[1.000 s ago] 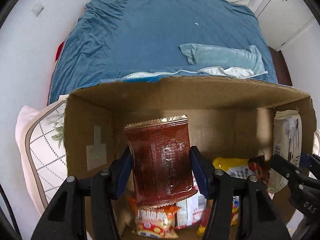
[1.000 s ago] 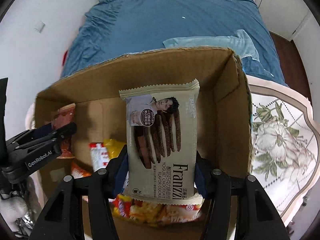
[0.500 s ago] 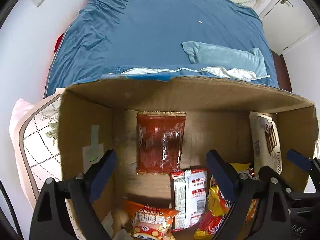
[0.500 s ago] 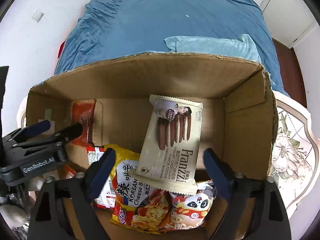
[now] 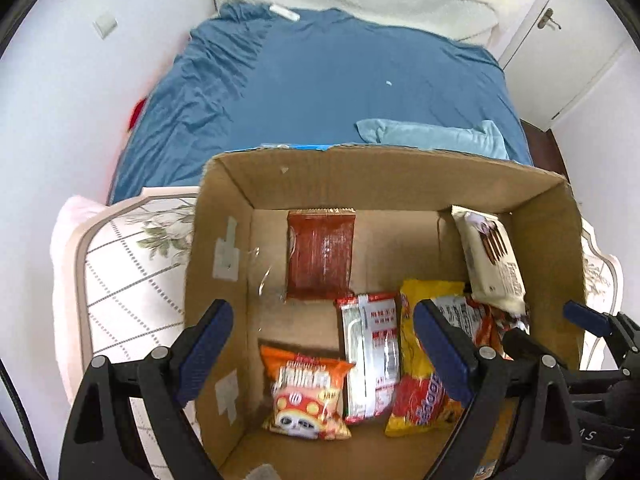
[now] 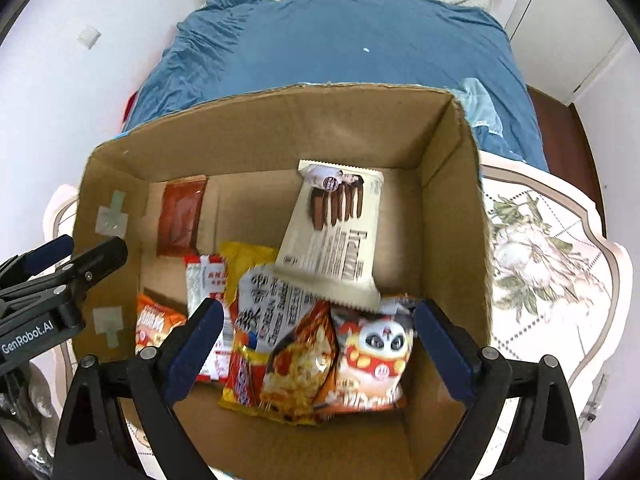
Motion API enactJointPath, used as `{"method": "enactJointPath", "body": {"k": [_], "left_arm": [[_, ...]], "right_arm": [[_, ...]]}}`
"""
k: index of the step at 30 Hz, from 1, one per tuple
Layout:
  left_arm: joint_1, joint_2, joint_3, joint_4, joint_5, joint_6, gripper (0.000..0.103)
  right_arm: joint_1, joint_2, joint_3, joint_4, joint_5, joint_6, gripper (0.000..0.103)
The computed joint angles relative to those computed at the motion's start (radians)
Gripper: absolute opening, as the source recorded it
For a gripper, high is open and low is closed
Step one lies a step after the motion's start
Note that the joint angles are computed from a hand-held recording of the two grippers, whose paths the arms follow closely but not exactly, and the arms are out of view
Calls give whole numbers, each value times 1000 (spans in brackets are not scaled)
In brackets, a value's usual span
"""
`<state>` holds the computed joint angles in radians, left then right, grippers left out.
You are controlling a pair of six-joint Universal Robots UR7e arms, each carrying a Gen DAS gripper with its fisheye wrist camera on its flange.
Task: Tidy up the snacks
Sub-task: 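Move both tools back down to the remaining snacks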
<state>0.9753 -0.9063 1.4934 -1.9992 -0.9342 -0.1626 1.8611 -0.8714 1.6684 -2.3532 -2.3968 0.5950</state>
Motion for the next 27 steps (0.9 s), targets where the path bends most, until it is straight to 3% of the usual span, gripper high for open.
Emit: {"method": "enactJointPath", "body": {"k": [8, 15, 23, 27], "left_arm": [[-70, -138, 169, -116, 36, 23, 92], [-104, -217, 240, -132, 45, 10, 92], [-146, -329, 326, -115, 36, -43, 92], [-166, -398, 399, -94, 32, -92, 92]], "right_arm": [[97, -38, 77, -52, -89, 27, 98], [151, -63, 113, -48, -114, 70, 99], [210, -112, 187, -54, -97, 133, 99], [218, -154, 275, -64, -36, 195, 99]]}}
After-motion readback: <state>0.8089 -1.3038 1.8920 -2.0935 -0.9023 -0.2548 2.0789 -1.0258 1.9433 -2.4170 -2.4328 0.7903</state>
